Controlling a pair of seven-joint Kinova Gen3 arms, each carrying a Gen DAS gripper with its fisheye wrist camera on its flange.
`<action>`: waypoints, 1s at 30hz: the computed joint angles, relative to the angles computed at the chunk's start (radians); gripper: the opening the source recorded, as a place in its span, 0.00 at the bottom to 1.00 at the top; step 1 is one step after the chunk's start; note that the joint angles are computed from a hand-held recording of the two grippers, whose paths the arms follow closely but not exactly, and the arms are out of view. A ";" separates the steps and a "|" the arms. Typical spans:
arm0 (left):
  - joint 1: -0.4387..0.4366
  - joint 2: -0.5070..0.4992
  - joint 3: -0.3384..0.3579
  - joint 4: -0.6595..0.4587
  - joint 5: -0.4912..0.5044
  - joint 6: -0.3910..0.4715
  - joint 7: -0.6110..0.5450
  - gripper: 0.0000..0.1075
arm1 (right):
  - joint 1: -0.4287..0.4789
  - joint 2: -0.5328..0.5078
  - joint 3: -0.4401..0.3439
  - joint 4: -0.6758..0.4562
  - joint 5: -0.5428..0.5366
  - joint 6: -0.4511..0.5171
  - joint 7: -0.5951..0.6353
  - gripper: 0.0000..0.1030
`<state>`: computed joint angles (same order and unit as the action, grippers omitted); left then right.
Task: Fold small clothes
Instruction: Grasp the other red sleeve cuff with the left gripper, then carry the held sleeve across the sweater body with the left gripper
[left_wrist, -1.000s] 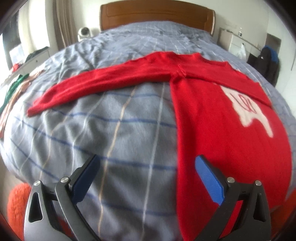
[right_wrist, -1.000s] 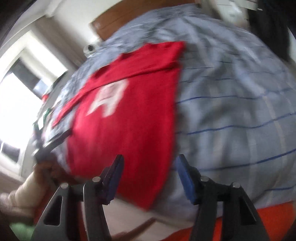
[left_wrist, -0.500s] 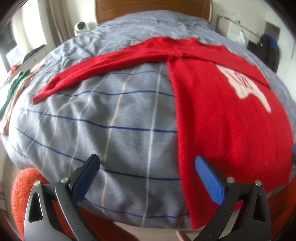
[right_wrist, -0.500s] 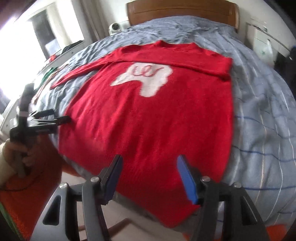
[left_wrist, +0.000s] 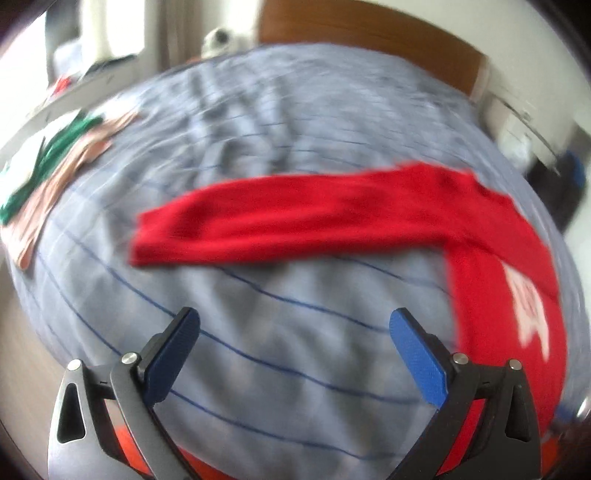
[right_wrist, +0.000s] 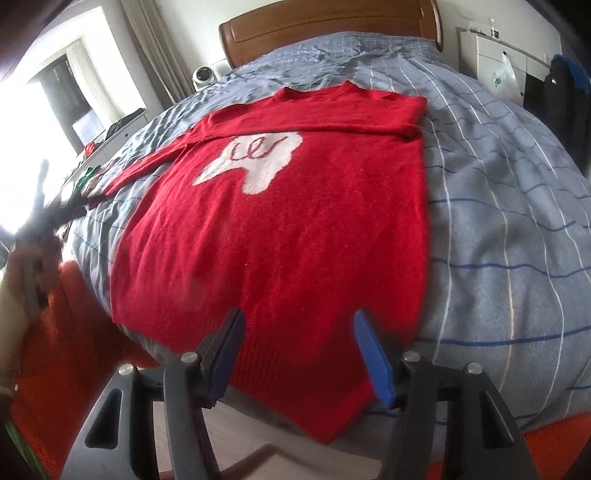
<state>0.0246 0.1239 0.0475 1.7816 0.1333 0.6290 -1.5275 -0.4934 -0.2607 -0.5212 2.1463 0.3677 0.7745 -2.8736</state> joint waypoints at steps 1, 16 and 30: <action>-0.039 0.039 -0.015 -0.044 0.027 0.041 -0.008 0.95 | -0.001 -0.002 -0.001 0.001 0.002 -0.001 -0.001 0.59; -0.258 0.188 0.002 -0.158 0.251 0.072 0.030 0.04 | 0.016 -0.011 -0.010 0.004 -0.016 -0.016 -0.003 0.60; 0.161 0.171 0.111 -0.653 -0.018 0.183 0.064 0.04 | 0.048 -0.056 -0.023 0.036 -0.030 -0.081 0.036 0.61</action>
<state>0.1860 0.2953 0.1583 1.1283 0.1156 0.8115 -1.4634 -0.4457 -0.3162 -0.5439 2.1819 0.3372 0.6936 -2.8374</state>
